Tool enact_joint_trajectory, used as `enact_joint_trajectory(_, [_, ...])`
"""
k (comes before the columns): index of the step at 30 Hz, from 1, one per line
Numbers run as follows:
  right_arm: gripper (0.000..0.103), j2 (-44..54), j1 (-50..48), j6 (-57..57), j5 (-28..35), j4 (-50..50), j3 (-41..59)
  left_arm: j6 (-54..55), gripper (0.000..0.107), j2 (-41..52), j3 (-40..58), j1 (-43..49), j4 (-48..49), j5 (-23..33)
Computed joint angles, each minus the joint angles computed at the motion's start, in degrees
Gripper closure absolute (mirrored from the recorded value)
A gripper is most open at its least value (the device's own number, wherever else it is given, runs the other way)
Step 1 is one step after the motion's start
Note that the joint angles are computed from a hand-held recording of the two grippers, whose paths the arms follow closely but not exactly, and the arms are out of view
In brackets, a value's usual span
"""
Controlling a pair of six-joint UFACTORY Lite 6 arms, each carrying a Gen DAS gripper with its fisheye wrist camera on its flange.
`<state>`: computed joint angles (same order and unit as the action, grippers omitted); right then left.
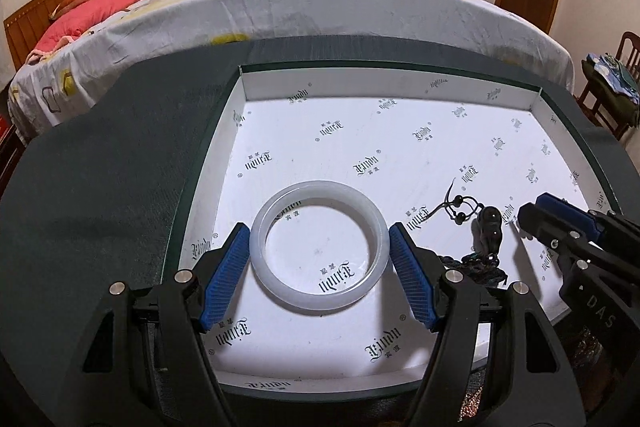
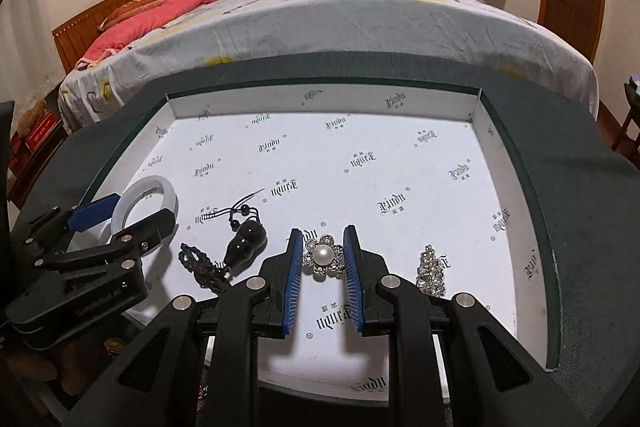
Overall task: Organize jewelry
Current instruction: 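Open the left tool releasing the bangle while the right tool releases the pearl brooch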
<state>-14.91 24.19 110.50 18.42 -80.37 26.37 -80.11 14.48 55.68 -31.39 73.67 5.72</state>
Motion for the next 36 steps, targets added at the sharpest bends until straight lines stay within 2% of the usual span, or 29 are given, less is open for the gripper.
enact_joint_trajectory(6, [0.081, 1.48, 0.04, -2.99, 0.06, 2.66, 1.42, 8.60, 0.038, 1.14, 1.26, -0.61, -8.05, 0.65])
enact_joint_trajectory(18, [0.081, 1.99, -0.11, -1.40, -0.52, 1.31, 1.67, 12.16, 0.037, 1.48, 1.90, -0.83, -11.46, 1.21])
enact_joint_trajectory(21, [0.077, 1.79, -0.34, -1.02, -1.10, 0.82, 1.49, 12.13, 0.036, 1.44, 1.93, -0.81, -11.23, 1.16])
enact_joint_trajectory(23, [0.063, 1.43, -0.14, -0.77, -0.91, 0.71, 1.24, 8.10, 0.033, 1.12, 1.62, -1.02, -7.03, 1.20])
enact_joint_trajectory(24, [0.060, 1.11, 0.05, -0.17, -0.74, 0.24, 1.05, 4.34, 0.028, 0.76, 1.27, -1.23, -3.11, 1.45])
enact_joint_trajectory(26, [0.060, -0.17, 0.23, 0.15, -0.25, 0.03, 0.33, -3.17, 0.024, -0.30, 0.23, -1.93, 4.61, 2.20])
enact_joint_trajectory(30, [0.060, -5.85, 1.39, -4.29, 1.83, 5.11, -1.10, -0.71, 0.024, -3.54, -1.71, -2.31, 2.23, 2.45])
enact_joint_trajectory(32, [0.060, -9.73, 3.54, -7.07, 4.83, 8.63, -1.99, -1.21, 0.024, -6.29, -3.43, -2.30, 2.41, 2.59])
enact_joint_trajectory(36, [0.060, -20.35, 10.84, -11.60, 13.80, 15.55, -4.63, -13.57, 0.024, -14.63, -9.32, -2.62, 13.31, 2.89])
